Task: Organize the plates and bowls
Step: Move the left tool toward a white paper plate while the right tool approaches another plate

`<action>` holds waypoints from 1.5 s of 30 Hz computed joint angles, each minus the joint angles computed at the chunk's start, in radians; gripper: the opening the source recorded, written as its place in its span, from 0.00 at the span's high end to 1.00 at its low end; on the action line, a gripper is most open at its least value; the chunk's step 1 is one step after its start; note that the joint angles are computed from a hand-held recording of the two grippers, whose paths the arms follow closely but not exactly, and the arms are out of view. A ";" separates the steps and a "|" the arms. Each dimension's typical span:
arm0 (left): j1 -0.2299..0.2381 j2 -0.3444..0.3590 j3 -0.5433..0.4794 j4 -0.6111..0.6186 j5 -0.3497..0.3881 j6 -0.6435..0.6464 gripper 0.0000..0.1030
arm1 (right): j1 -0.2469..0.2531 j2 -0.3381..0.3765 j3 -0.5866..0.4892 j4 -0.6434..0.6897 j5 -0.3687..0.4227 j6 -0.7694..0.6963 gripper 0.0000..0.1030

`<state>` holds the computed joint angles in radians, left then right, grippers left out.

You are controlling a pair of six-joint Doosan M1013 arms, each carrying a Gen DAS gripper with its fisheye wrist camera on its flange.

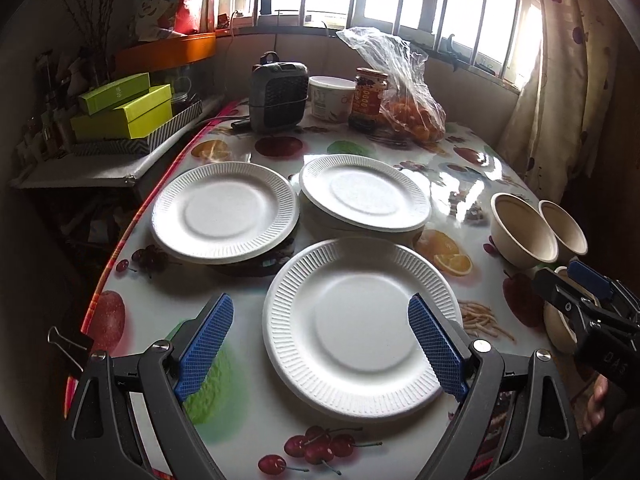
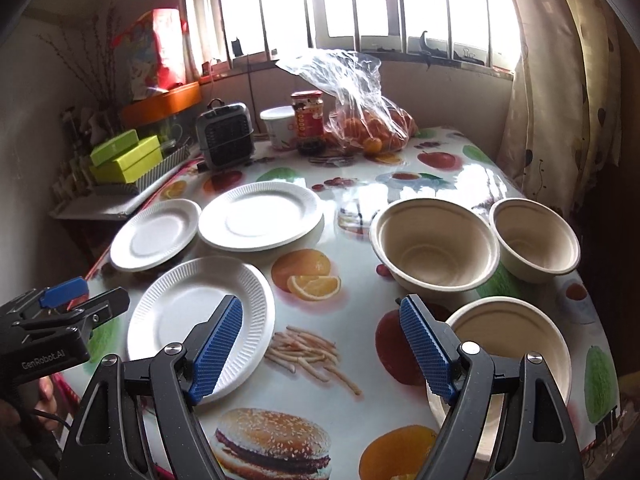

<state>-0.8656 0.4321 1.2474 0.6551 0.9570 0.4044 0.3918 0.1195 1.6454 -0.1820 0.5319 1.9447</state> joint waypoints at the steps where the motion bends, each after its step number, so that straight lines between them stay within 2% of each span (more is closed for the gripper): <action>1: 0.007 0.003 -0.008 -0.004 0.003 0.006 0.13 | -0.001 0.008 -0.012 -0.002 0.003 0.004 0.20; 8: 0.068 0.036 -0.076 -0.081 -0.024 0.105 0.13 | -0.009 0.077 -0.105 0.038 0.044 -0.017 0.20; 13: 0.106 0.086 -0.161 -0.135 0.007 0.180 0.13 | -0.026 0.128 -0.170 0.147 0.083 -0.085 0.20; 19: 0.154 0.153 -0.265 -0.231 0.046 0.259 0.13 | -0.033 0.185 -0.237 0.176 0.132 -0.089 0.21; 27: 0.189 0.235 -0.387 -0.311 0.092 0.367 0.22 | -0.039 0.252 -0.301 0.205 0.184 -0.094 0.25; 34: 0.215 0.297 -0.475 -0.396 0.154 0.428 0.36 | -0.045 0.287 -0.329 0.224 0.210 -0.114 0.35; 37: 0.219 0.313 -0.494 -0.406 0.166 0.445 0.37 | -0.049 0.300 -0.338 0.240 0.222 -0.126 0.38; 40: 0.223 0.330 -0.518 -0.422 0.183 0.452 0.41 | -0.053 0.309 -0.344 0.254 0.232 -0.133 0.44; 45: 0.227 0.345 -0.539 -0.450 0.187 0.478 0.44 | -0.055 0.319 -0.351 0.269 0.237 -0.144 0.47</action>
